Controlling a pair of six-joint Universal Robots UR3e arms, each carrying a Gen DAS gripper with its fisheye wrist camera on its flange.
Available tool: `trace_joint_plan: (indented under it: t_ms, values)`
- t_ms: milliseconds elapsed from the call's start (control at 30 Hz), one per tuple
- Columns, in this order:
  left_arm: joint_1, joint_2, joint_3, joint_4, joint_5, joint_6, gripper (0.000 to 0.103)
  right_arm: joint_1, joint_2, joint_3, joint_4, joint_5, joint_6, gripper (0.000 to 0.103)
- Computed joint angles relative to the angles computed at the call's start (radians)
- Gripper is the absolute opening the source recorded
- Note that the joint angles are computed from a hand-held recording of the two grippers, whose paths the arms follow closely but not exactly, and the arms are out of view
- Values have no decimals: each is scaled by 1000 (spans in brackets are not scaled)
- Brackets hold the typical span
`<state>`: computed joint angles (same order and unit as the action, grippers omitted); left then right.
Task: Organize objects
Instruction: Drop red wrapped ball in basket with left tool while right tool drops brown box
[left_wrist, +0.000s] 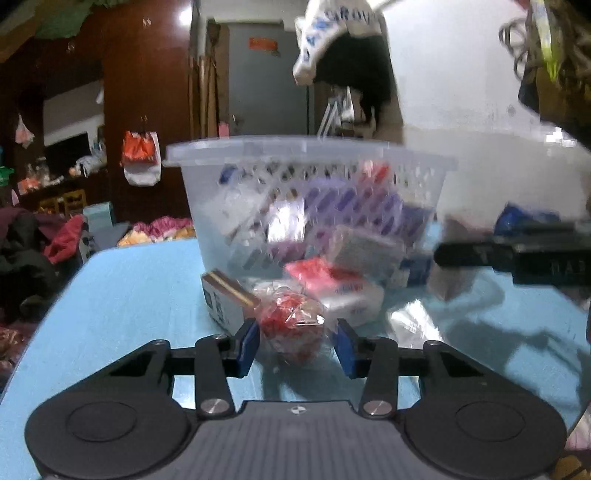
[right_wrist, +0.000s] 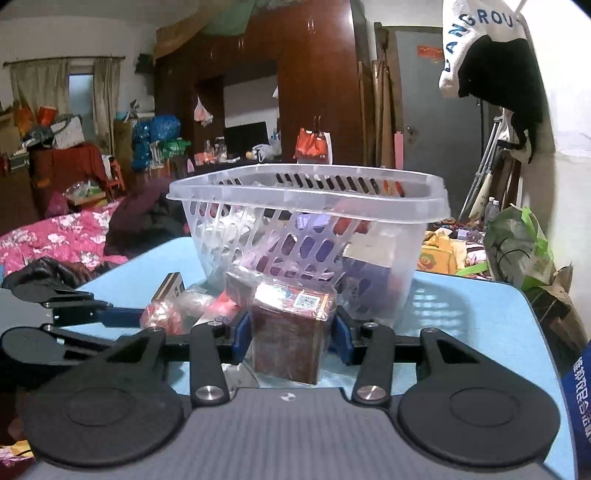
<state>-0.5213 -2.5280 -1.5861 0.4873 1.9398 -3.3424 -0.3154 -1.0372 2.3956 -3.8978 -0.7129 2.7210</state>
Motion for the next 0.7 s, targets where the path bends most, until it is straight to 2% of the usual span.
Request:
trace_joint_plan:
  t_ms: [133, 233, 367, 467, 533, 600, 667, 700]
  values:
    - [-8, -4, -58, 152, 14, 20, 46, -64, -7, 51, -10, 93, -19, 49]
    - [-15, -9, -88, 244, 21, 48, 46, -70, 14, 75, -78, 98, -18, 49]
    - [-14, -15, -106, 307, 13, 70, 46, -82, 43, 83, -122, 133, -12, 49]
    - [10, 10, -134, 336, -42, 56, 46, -100, 32, 67, -93, 213, 5, 49]
    - [40, 71, -156, 320, -121, 52, 46, -106, -17, 20, 14, 292, 33, 49]
    - [83, 160, -155, 272, -208, 50, 46, -76, -59, -64, 36, 294, 132, 49]
    - [105, 207, -53, 150, -209, 74, 47, -16, -83, -213, 50, 230, 262, 49]
    - [122, 217, 21, 66, -217, 75, 47, 28, -85, -304, 77, 161, 301, 49]
